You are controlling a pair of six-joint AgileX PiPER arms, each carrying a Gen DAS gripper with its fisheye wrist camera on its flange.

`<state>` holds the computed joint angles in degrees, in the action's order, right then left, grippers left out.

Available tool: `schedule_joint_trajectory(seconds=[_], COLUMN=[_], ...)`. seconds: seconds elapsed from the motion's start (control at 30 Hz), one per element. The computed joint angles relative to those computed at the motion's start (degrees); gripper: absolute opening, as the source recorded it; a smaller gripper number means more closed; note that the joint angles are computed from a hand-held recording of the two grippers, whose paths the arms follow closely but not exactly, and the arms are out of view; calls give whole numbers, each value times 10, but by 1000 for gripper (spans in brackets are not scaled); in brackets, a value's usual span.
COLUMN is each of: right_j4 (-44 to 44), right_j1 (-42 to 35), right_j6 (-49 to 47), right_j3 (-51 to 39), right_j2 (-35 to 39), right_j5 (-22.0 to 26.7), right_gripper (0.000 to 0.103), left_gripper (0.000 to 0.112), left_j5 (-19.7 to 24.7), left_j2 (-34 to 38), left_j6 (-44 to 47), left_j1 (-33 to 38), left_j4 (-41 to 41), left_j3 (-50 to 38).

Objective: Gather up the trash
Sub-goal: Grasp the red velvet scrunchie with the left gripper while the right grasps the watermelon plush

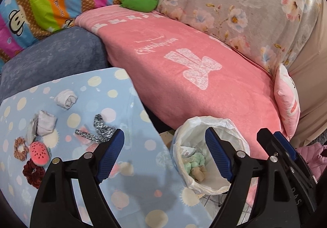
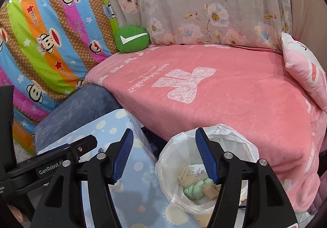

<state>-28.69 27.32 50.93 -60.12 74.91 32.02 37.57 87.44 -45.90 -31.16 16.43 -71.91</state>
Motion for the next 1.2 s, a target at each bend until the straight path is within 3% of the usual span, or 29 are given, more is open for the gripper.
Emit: schedule_joint_trajectory(seconds=[0.43,0.73,1.03,1.2], right_j4=[-35,-19,31,95], right_j1=[115,190,250,271], right_j6=[49,42,-5,-60], right_j3=[-66,-139,-237,-302], right_j2=[83,178,293,364], right_j5=[25,36,41,42], right_gripper=[63,64,64,64], left_gripper=[85,86,86,86], left_j5=[-35,-58,-75,-80], left_j2=[-79,-120,-135,-120], left_j6=[55,164,369,532], left_j1=[109,243,436,554], left_j4=[-50,-135,-264,-360], left_j3=[115,202,285,325])
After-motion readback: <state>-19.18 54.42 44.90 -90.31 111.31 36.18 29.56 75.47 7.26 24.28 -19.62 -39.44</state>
